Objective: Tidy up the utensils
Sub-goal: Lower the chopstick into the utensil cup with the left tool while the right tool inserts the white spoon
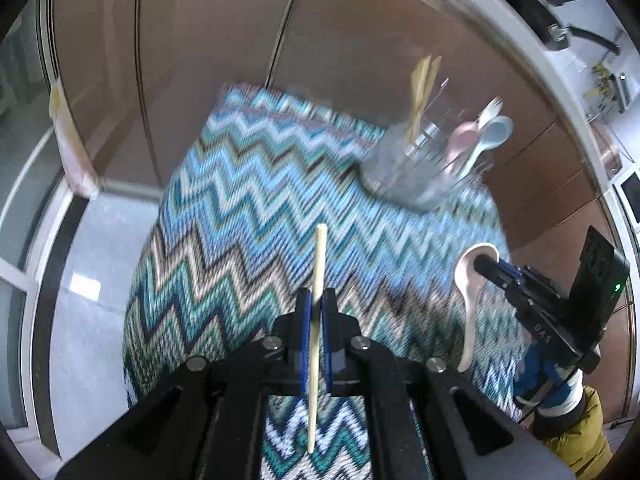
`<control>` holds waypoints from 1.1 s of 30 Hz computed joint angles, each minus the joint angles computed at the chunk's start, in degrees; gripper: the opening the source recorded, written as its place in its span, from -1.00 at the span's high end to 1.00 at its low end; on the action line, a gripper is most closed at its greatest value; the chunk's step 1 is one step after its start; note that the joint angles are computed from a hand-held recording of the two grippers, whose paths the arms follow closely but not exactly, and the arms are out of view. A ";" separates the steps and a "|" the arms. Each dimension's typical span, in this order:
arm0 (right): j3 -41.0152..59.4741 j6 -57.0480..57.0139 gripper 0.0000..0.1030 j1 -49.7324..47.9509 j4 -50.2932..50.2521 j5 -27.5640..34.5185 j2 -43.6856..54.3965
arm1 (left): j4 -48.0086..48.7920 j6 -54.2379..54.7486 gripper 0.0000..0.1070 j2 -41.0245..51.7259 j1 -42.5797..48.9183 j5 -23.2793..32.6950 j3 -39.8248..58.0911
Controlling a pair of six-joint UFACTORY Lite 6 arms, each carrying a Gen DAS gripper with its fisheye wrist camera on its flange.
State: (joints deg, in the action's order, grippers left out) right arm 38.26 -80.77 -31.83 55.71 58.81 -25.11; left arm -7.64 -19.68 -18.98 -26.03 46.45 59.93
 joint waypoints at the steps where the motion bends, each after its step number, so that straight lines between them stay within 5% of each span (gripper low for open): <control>1: 1.10 -0.21 0.87 -1.76 0.86 1.23 -0.72 | 1.78 -1.76 0.92 0.33 -1.36 -0.12 1.84; 10: 16.72 1.47 0.87 -6.08 11.45 2.83 4.78 | 4.58 -4.92 0.92 11.46 -6.27 -2.39 22.59; 20: 29.63 -1.33 0.87 0.57 23.94 -10.85 14.89 | -0.34 -2.05 0.92 24.10 -3.73 -7.78 40.87; 25: 30.24 -11.93 0.87 5.66 35.38 -21.00 17.06 | 0.49 -2.37 0.92 29.09 -4.22 -10.73 48.57; 33: 25.27 -33.23 0.87 11.00 57.21 -27.62 20.09 | 9.94 -8.80 0.92 43.69 -6.97 -11.38 63.58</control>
